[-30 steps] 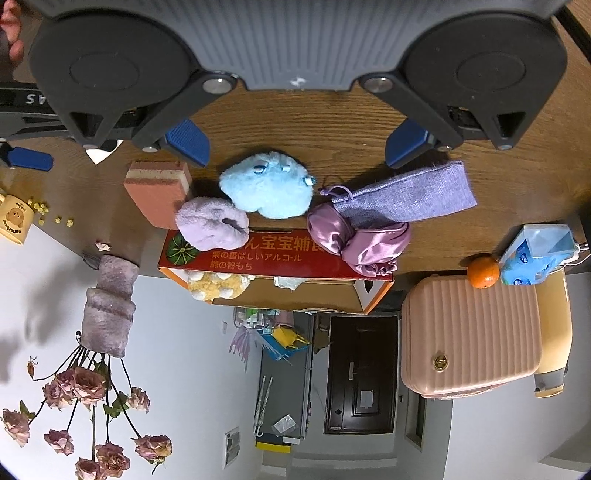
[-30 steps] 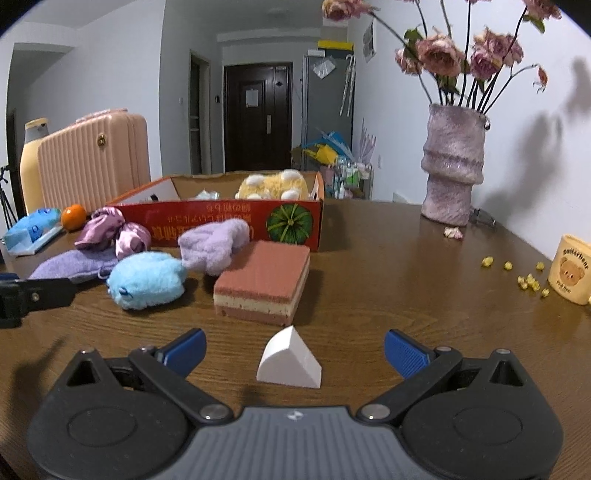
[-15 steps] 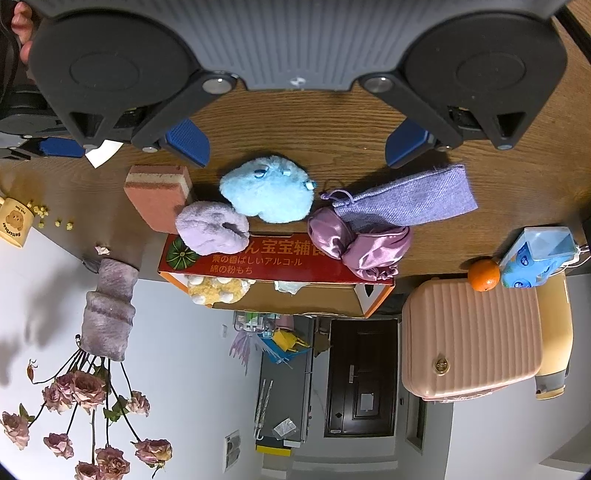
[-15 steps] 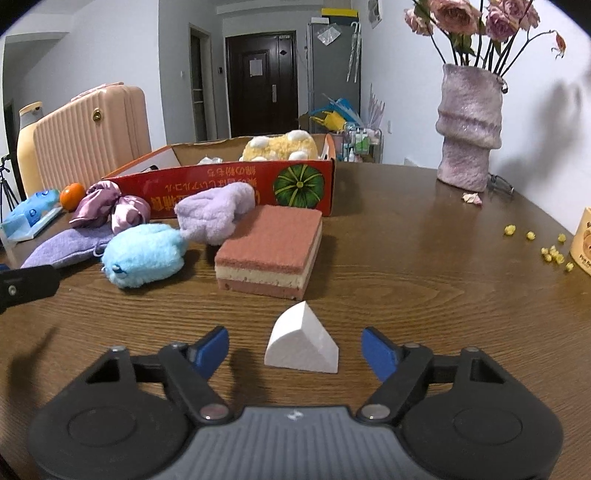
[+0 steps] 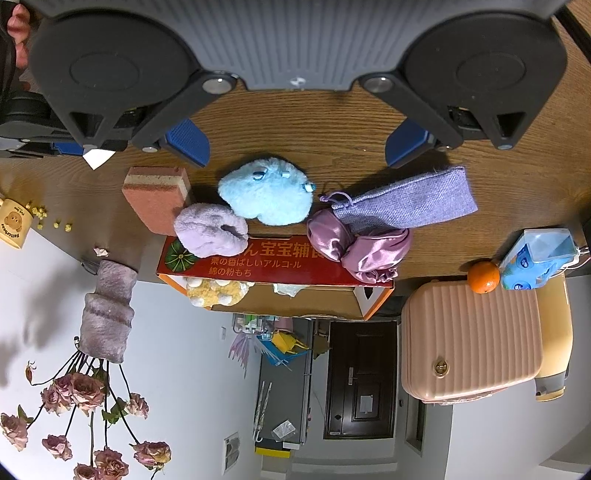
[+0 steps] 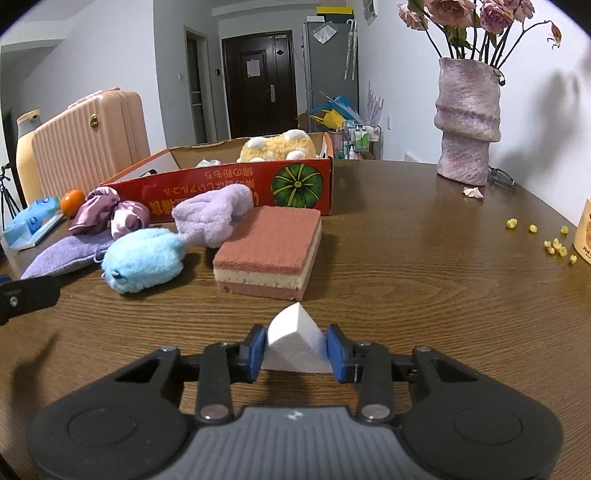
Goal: Organize soft objects
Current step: 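Grasp the white triangular foam piece with the right gripper, then move the left gripper toward the lavender burlap bag while the right gripper holds the foam piece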
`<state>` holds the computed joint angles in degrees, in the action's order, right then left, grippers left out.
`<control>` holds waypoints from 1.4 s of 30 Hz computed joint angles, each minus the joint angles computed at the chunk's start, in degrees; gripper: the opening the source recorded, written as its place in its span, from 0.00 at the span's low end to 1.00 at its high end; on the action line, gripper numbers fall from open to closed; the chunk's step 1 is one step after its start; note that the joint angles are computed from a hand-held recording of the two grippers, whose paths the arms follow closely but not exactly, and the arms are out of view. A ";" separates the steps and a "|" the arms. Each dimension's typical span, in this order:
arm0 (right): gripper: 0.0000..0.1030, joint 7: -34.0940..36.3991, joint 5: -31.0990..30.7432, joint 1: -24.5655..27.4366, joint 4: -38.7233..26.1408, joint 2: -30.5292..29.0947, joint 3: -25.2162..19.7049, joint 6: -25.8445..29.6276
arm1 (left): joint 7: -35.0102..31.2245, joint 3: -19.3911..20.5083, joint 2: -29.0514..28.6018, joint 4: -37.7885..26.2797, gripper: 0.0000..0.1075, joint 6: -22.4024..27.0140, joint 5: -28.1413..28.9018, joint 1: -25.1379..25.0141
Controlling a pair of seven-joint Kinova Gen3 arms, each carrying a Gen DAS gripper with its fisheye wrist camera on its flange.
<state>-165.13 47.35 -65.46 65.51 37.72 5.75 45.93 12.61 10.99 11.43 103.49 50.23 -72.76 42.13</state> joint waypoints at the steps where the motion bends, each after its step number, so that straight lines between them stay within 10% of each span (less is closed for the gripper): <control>1: 0.32 -0.41 0.22 -0.12 0.30 -0.12 0.15 -0.26 | 0.00 0.00 0.00 0.00 0.96 0.00 0.00 0.00; 42: 0.31 -13.63 14.13 -2.23 5.99 -2.09 -0.57 0.15 | 1.08 -0.39 -2.53 2.81 0.96 -0.04 0.18 -4.48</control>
<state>-178.76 61.47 -67.69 71.50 35.64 5.18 46.08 13.70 10.60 8.90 106.30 50.19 -72.57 37.64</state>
